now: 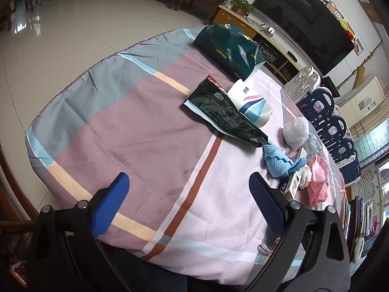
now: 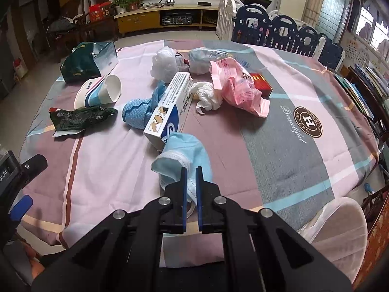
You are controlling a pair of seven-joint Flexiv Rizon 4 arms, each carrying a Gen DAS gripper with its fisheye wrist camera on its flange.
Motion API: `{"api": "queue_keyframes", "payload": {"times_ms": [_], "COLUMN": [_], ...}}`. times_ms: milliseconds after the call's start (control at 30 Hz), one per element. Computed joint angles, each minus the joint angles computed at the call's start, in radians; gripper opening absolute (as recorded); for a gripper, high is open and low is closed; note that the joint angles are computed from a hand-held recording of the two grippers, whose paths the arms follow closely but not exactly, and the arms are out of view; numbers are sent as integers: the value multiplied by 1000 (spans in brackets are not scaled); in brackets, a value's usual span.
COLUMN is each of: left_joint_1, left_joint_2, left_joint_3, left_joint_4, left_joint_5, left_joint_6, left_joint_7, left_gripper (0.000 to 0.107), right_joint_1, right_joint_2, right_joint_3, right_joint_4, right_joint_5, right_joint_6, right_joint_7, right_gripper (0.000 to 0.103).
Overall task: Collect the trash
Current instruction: 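Grasp the blue face mask with the right gripper while the left gripper grasps the red-green snack bag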
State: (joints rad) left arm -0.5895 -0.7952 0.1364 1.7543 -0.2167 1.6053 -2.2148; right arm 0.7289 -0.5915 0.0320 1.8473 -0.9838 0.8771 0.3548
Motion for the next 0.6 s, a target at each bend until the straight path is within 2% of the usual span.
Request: {"api": "queue_keyframes", "payload": {"times_ms": [600], "left_joint_1": [3], "left_joint_2": [-3], "left_joint_3": [-1], "left_joint_4": [-17], "left_joint_5": [18], "left_joint_6": [-32], "left_joint_7": [-1], "left_gripper": [98], "right_joint_1": [1], "right_joint_2": [0], "right_joint_3": [1], "right_joint_4": [-1], "right_joint_5": [-1], "right_joint_6": [-4], "right_joint_7": [8], "right_gripper": [7]}}
